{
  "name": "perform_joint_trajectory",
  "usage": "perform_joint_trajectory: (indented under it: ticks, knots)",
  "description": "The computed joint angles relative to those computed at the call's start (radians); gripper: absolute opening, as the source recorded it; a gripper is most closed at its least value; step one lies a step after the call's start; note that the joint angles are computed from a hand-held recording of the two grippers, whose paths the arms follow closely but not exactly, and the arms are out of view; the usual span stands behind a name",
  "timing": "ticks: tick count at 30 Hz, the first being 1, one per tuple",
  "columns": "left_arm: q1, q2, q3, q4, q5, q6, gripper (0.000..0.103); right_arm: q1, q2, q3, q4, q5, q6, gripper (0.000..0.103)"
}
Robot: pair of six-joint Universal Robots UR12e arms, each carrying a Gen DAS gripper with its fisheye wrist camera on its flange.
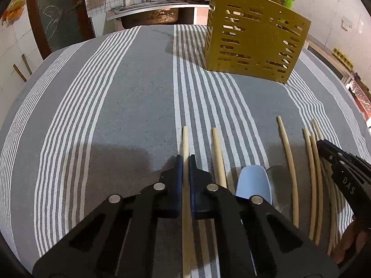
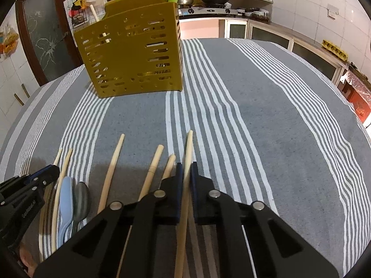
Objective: Organize utensils
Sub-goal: 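Lift the chopstick with the left tool while the right tool carries its chopstick toward the holder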
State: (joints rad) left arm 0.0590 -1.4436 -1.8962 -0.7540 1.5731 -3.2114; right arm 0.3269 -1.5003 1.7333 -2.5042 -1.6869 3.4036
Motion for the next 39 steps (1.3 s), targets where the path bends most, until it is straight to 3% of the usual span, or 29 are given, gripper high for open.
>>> perform_joint_trajectory:
  ticks: [8,16,28,39]
  knots:
    - [0.020,0.015,-0.007,0.040,-0.021,-0.037,0.004,-0.004,-0.019,0.022,-0.088,-0.009,0.009,0.006]
    - [0.042,0.053,-0.027,0.178,-0.031,-0.073,0.004,-0.016,-0.044,0.042,-0.210,0.020,0.013,0.006]
    - [0.062,0.085,-0.033,0.287,-0.062,-0.069,0.004,-0.036,-0.067,0.054,-0.352,0.097,-0.005,0.006]
    - [0.064,0.101,-0.045,0.342,-0.096,-0.045,0.004,-0.030,-0.086,0.071,-0.433,0.094,-0.023,0.006]
